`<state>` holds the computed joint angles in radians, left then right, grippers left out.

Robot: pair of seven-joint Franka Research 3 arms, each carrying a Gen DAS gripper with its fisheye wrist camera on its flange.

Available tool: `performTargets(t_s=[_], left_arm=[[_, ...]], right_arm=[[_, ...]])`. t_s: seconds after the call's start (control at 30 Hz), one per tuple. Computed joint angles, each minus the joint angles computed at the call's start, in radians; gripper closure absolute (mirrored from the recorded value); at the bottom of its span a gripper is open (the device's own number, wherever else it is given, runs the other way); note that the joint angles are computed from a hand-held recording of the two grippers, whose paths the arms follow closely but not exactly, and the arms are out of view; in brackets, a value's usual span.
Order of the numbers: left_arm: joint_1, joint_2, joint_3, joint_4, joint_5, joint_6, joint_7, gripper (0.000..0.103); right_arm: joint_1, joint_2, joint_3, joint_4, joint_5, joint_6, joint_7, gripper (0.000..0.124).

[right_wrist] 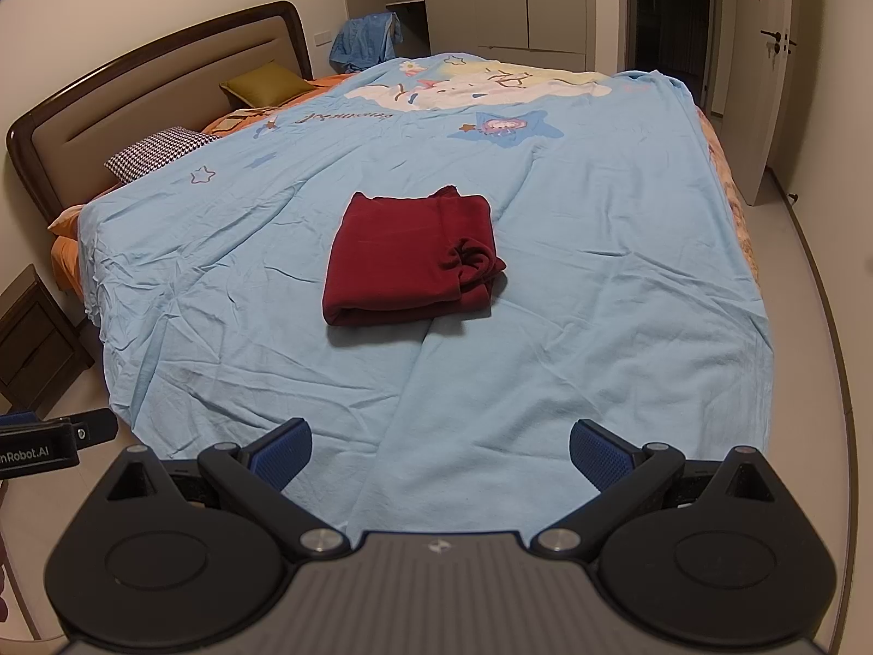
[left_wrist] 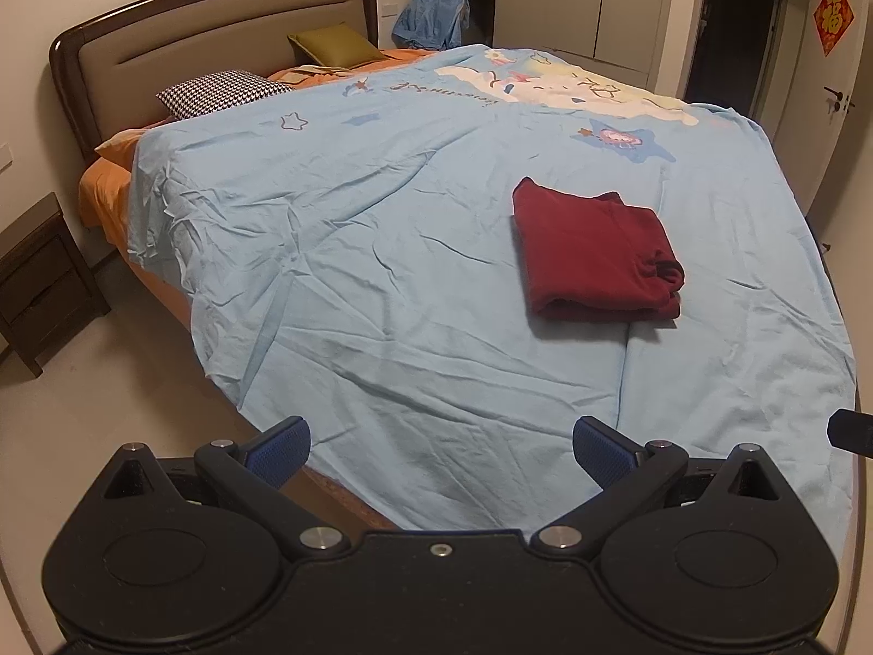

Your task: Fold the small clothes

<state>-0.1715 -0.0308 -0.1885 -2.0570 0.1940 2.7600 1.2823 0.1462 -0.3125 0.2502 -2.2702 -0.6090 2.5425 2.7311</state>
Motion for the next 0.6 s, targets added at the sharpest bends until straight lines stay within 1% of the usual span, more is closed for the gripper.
performTargets(t_s=[0.3, 0.6], left_arm=[[-0.005, 0.012, -0.005, 0.014, -0.004, -0.012, 0.005, 0.001], [-0.012, 0.053, -0.012, 0.060, 0.001, -0.053, 0.003, 0.001]], right_arm=[[0.002, -0.005, -0.002, -0.017, 0.008, 0.008, 0.007, 0.021], [0.000, -0.002, -0.020, -0.024, 0.055, 0.012, -0.033, 0.021]])
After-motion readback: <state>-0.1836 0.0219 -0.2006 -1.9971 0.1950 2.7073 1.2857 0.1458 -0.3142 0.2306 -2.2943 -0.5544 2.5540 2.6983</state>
